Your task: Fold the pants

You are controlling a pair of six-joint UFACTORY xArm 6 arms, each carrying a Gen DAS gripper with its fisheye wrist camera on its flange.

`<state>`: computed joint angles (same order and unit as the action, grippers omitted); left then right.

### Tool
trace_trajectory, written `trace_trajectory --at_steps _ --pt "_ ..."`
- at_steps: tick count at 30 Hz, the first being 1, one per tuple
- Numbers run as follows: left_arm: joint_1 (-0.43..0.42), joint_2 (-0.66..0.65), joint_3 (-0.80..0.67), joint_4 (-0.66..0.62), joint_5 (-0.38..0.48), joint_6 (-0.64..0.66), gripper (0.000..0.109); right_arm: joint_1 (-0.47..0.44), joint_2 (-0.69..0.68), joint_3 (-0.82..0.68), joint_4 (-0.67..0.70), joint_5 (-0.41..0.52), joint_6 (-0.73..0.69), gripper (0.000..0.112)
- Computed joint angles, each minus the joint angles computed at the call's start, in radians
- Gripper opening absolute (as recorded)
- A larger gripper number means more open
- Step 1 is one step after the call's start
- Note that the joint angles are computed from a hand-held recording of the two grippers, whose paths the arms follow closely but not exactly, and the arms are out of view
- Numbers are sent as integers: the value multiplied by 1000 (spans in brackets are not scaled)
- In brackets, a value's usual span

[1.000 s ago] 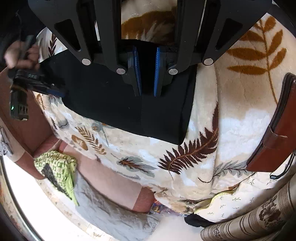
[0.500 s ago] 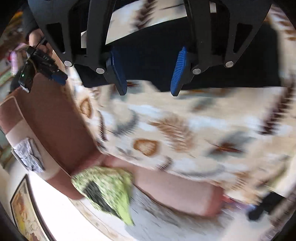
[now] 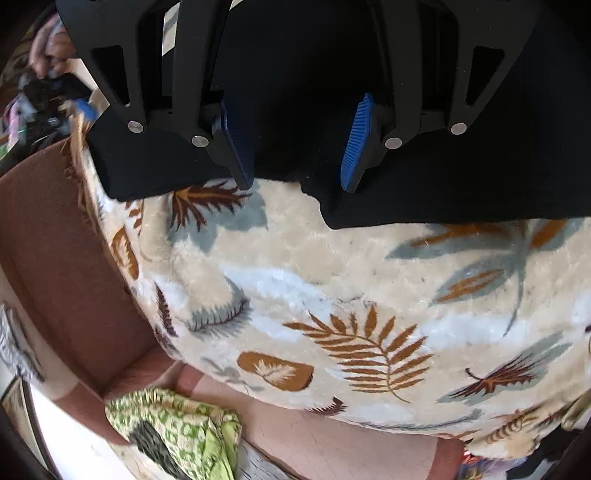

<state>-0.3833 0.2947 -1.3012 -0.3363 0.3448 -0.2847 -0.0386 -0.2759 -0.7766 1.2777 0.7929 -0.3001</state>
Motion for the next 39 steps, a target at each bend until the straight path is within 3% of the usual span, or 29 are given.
trace_trajectory --at_steps 2,6,11,18,23,27,30,33,36,39 --pt "1 -1 -1 -8 -1 5 49 -2 24 -2 29 -7 14 46" --pt "0 4 -9 14 2 -25 49 -21 62 -19 208 13 -120 46" --pt "3 2 -3 6 -9 -31 49 1 100 -63 232 7 -194 46" --pt "6 5 -6 15 -8 -38 49 24 208 -159 157 -18 -158 45" --pt "5 6 -7 45 -6 -58 49 35 313 -295 -68 19 -72 38" --pt "6 3 -3 28 -16 -57 49 38 361 -379 -260 75 -67 6" --pt "8 -4 7 47 -36 -84 49 46 367 -418 -352 75 -133 5" --pt "16 -2 9 129 -38 -155 49 54 362 -436 -361 57 -246 5" --pt "17 13 -5 246 -26 -240 49 52 419 -452 -446 62 -197 5" --pt "12 25 -30 456 15 -364 49 37 427 -444 -386 66 -218 5"
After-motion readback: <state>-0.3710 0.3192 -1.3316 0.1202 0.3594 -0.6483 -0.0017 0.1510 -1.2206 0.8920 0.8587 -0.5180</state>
